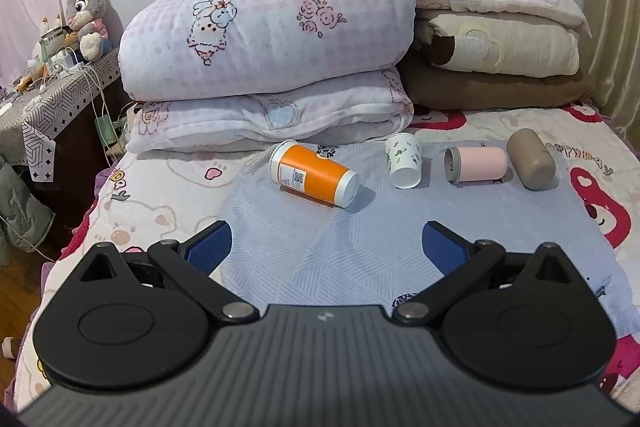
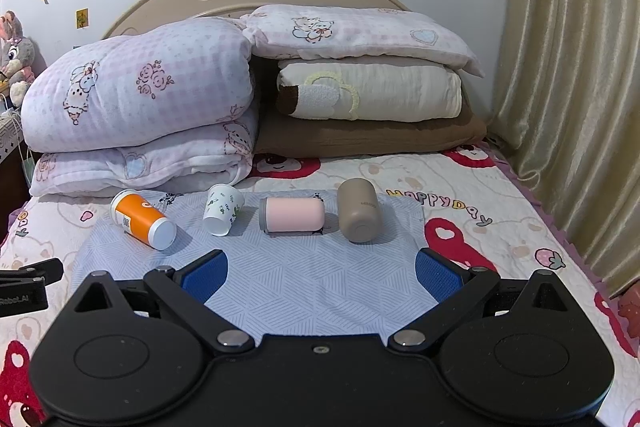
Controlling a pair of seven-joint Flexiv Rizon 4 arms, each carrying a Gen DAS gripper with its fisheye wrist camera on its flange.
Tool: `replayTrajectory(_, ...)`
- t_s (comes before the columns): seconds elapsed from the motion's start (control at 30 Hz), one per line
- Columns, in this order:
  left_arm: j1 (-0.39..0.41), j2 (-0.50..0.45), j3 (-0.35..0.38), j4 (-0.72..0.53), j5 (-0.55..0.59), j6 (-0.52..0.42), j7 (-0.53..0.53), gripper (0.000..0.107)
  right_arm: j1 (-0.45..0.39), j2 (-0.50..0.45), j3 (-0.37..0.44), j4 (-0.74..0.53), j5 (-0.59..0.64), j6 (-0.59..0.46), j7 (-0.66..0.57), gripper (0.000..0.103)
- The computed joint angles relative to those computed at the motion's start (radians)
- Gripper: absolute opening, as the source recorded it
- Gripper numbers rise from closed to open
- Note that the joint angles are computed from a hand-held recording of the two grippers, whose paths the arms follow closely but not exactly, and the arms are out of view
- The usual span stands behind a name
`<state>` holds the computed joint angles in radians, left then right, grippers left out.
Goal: Flip cup upright
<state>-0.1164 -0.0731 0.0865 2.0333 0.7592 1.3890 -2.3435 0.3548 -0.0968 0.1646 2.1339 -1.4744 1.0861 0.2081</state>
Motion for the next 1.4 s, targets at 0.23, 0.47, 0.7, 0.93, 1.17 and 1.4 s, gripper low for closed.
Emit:
replayTrajectory(0.23,0.002,0.003,-0.003,0.003,-0.001,-0.001,-0.003,0.103,-0.003,0.001,-0.001,0.002,-0.002,0.003,-0.001,0.102)
replayTrajectory(0.47,0.012,0.003,-0.009,0.010,-0.061,-0.024,0.036,0.103,-0.003,0.002,0.000,0.004,-0.002,0.002,-0.005,0.102)
replayTrajectory(0.7,0.020,0.005,-0.004,0.022,-0.086,-0.008,0.080,0.103,-0.002,0.001,0.000,0.006,0.002,-0.002,-0.007,0.102)
replayTrajectory(0.93,0.021,0.026,-0.006,0.025,-0.051,-0.002,0.065,0.103,-0.001,-0.001,0.000,0.004,0.004,-0.002,-0.010,0.102)
replayTrajectory(1.17,0.032,0.036,-0.021,0.035,-0.072,-0.004,0.082,0.103,0.000,0.000,0.000,0.004,0.008,-0.002,-0.019,0.102)
replayTrajectory(1.4,0.040,0.018,-0.039,0.053,-0.204,0.000,0.225,0.103,-0.005,-0.007,-0.004,0.005,-0.002,0.015,-0.011,0.102)
